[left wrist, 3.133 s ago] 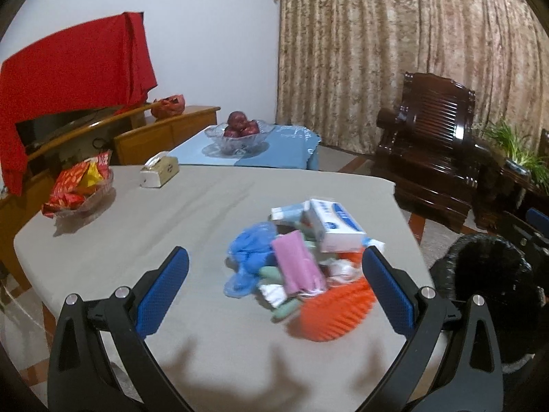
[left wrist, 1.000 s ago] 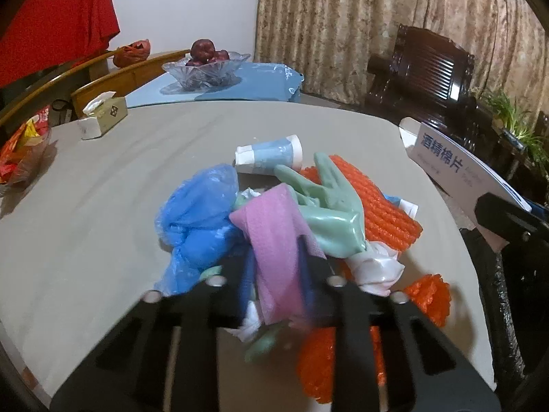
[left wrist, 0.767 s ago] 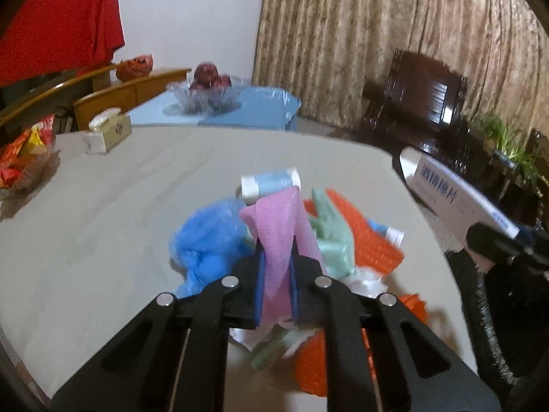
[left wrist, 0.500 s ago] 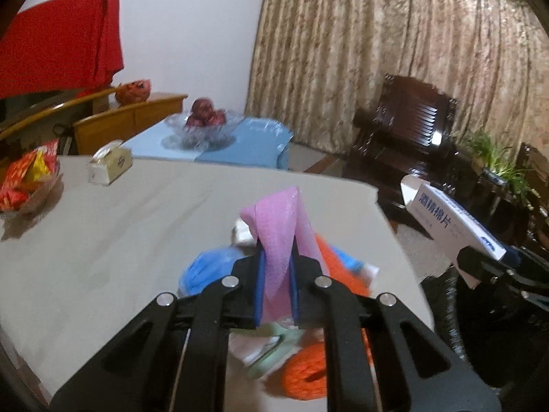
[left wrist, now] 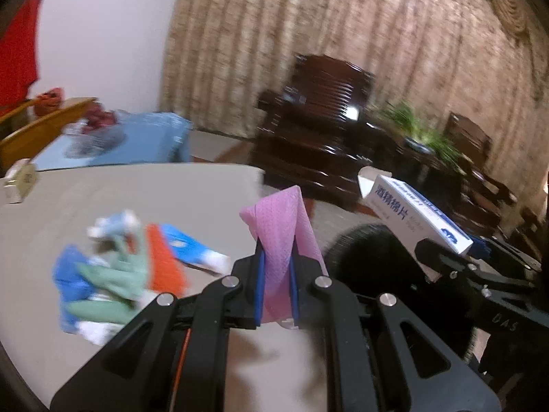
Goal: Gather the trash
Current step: 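Carry the pink cloth and tissue box over the bin and open both grippers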
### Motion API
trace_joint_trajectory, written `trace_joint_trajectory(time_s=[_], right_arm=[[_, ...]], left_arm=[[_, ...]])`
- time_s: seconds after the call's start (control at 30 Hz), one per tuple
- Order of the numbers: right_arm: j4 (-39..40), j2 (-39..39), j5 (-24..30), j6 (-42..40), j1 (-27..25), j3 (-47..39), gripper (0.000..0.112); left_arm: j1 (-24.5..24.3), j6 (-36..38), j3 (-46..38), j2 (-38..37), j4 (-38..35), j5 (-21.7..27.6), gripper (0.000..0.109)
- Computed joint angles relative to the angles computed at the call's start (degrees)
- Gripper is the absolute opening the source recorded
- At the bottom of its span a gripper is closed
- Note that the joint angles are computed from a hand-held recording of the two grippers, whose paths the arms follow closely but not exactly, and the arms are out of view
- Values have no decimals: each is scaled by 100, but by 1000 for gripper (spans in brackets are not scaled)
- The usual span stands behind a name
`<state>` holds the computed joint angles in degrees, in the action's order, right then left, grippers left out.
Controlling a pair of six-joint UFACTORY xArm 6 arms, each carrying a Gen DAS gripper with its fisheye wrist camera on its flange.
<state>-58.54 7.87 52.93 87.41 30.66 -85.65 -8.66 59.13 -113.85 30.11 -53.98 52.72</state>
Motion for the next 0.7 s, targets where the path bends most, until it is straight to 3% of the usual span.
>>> trace_joint_trajectory(time_s=[0.23,0.4,0.47,0.53,0.63,0.7], right_arm=[[433,-783,498,532,140,1225,57],[719,-1149,495,865,149,1785,57],[825,-1254,464,877,124,1943,57],[898,-1329,491,917,129,2044,61],[867,-1452,554,1047,151,2193,66],[819,-1526,595,1145,163,2265,76]], left_arm=[[-546,335,648,-195,105,194,11],[-840,468,936,-163,290,224,13],[-905,500,1001,-144,366,270,20],[-920,543,1089,-158,400,297,37],[-876,600,1185,-196,358,318,50],[-794,594,1161,-194,300,318,61]])
